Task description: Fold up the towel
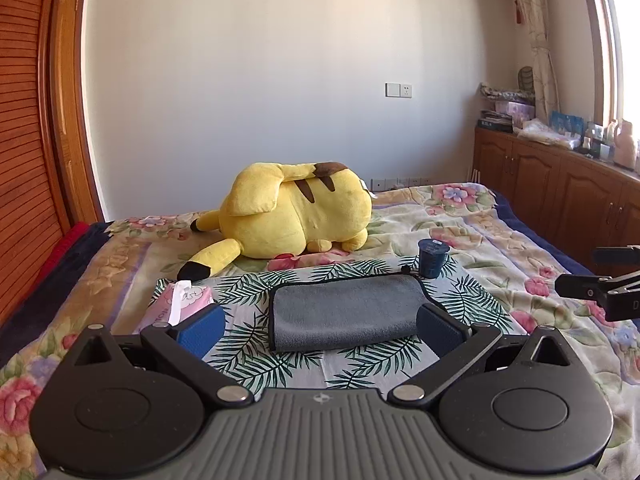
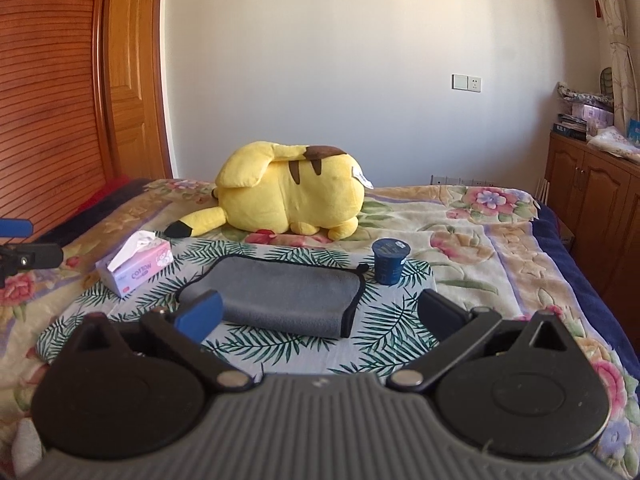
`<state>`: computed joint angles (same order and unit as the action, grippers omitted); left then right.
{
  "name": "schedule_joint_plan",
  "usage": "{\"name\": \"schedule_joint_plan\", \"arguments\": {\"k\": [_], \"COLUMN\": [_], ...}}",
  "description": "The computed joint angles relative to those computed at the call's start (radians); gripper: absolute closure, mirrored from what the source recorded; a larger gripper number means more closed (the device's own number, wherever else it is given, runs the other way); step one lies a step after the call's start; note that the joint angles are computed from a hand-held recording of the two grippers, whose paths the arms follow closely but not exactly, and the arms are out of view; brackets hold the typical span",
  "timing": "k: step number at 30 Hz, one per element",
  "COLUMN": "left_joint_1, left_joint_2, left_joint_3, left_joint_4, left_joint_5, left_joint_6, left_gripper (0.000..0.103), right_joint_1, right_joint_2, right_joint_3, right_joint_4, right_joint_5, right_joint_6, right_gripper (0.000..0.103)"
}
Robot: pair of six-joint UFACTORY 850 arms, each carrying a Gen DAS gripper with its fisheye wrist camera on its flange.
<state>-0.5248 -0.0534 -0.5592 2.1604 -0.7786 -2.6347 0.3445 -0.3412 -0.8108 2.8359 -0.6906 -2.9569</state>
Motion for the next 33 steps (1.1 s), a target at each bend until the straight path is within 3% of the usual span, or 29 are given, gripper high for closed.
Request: {"name": "schedule_joint_plan", "arguments": {"k": [10, 23, 33], "left_joint_1": [-0.068, -0.163, -0.210], "left_joint_2": [0.018, -0.001, 0.028], "left_joint_3": [0.023, 0.064, 0.132], "left_joint_4": [-0.032, -0.150, -0.180], "left_joint_5": [-0.008, -0.080, -0.126], "left_joint_6": [-0.030, -0.045, -0.062], "left_gripper": [0.016, 0.016, 0.016], "right_joint_1": [0.011, 0.057, 0.085], "right_joint_2": [0.066, 0.096, 0.119], "right_joint_3": [0.079, 0.155, 0.241], "right_joint_4": [0.019, 0.083, 0.133], "right_joint_5": [-0.025, -0.056, -0.132], "right_joint_6": [-0.012, -0.031, -0.064], "right_gripper": [0.000, 0.000, 0.000]}}
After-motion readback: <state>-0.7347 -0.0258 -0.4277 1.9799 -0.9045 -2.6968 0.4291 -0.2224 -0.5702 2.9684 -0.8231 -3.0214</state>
